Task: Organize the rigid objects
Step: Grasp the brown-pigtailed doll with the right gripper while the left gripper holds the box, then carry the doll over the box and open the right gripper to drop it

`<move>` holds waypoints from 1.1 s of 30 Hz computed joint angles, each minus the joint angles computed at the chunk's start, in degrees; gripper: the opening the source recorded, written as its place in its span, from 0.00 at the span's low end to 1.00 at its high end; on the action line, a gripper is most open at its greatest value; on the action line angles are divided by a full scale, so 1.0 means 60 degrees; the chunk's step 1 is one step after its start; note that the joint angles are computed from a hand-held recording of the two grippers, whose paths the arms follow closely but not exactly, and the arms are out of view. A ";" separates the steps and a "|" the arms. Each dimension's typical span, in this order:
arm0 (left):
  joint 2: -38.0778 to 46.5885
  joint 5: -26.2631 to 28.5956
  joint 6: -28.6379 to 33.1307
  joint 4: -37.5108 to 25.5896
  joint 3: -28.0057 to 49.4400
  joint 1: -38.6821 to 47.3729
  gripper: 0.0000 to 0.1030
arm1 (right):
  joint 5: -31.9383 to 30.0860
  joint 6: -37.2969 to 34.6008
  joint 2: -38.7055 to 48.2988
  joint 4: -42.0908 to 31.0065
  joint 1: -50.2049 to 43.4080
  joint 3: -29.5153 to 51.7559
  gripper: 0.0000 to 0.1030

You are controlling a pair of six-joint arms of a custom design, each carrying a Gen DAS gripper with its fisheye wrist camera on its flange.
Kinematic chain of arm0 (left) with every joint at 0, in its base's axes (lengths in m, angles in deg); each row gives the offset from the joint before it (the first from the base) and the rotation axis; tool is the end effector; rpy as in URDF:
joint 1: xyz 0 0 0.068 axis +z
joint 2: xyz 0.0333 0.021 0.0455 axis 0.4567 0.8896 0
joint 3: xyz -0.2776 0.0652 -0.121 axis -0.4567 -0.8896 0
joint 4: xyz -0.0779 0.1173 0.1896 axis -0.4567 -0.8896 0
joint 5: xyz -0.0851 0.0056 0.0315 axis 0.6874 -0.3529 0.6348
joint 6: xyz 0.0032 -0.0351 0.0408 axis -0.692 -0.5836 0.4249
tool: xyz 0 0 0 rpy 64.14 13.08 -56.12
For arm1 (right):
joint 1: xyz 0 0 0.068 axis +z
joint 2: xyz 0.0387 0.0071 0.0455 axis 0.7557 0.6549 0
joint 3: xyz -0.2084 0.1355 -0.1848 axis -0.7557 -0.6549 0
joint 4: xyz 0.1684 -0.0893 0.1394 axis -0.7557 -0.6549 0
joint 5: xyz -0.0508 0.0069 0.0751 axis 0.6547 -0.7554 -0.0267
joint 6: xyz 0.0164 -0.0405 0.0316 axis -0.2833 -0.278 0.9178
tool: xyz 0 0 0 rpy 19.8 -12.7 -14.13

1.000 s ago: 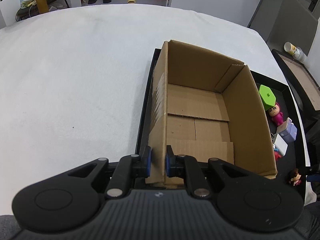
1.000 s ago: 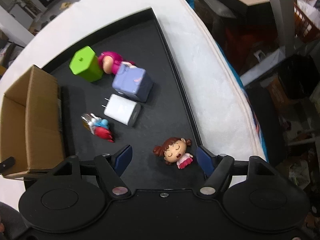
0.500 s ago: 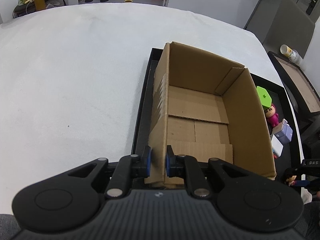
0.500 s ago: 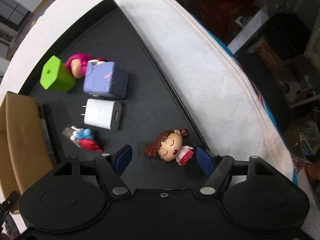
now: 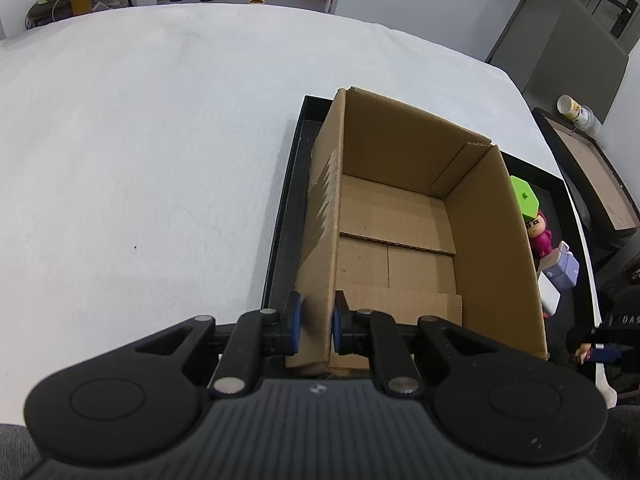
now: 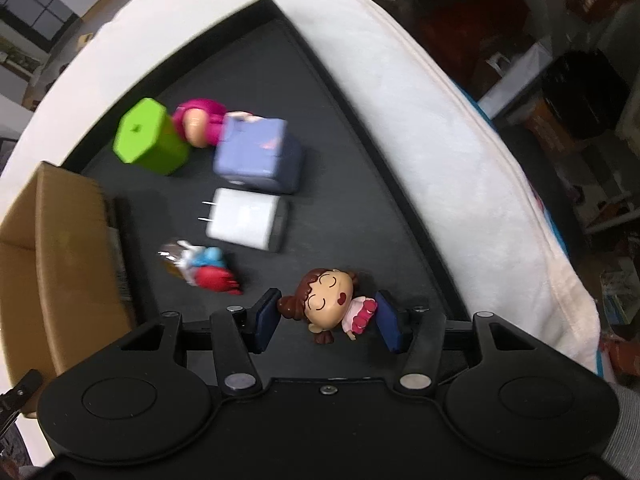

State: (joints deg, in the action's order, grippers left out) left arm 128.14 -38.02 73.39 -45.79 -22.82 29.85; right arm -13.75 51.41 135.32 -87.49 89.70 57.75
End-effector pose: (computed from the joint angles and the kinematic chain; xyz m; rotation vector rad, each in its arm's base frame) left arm 0.3369 0.0043 0.2003 0.3613 2.6599 -0.3553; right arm 0.2009 0.1645 0.1631 1.2059 2.6202 0.2036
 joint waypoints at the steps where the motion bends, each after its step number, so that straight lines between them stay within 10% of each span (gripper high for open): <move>1: 0.0027 0.0020 -0.0009 -0.0061 0.0057 0.0009 0.14 | 0.0089 -0.0039 -0.0012 -0.0138 0.0044 0.0185 0.49; 33: 0.0132 0.0210 0.0181 -0.0155 0.0218 0.0119 0.14 | 0.1544 -0.2149 0.1408 -0.3145 0.0811 0.6127 0.49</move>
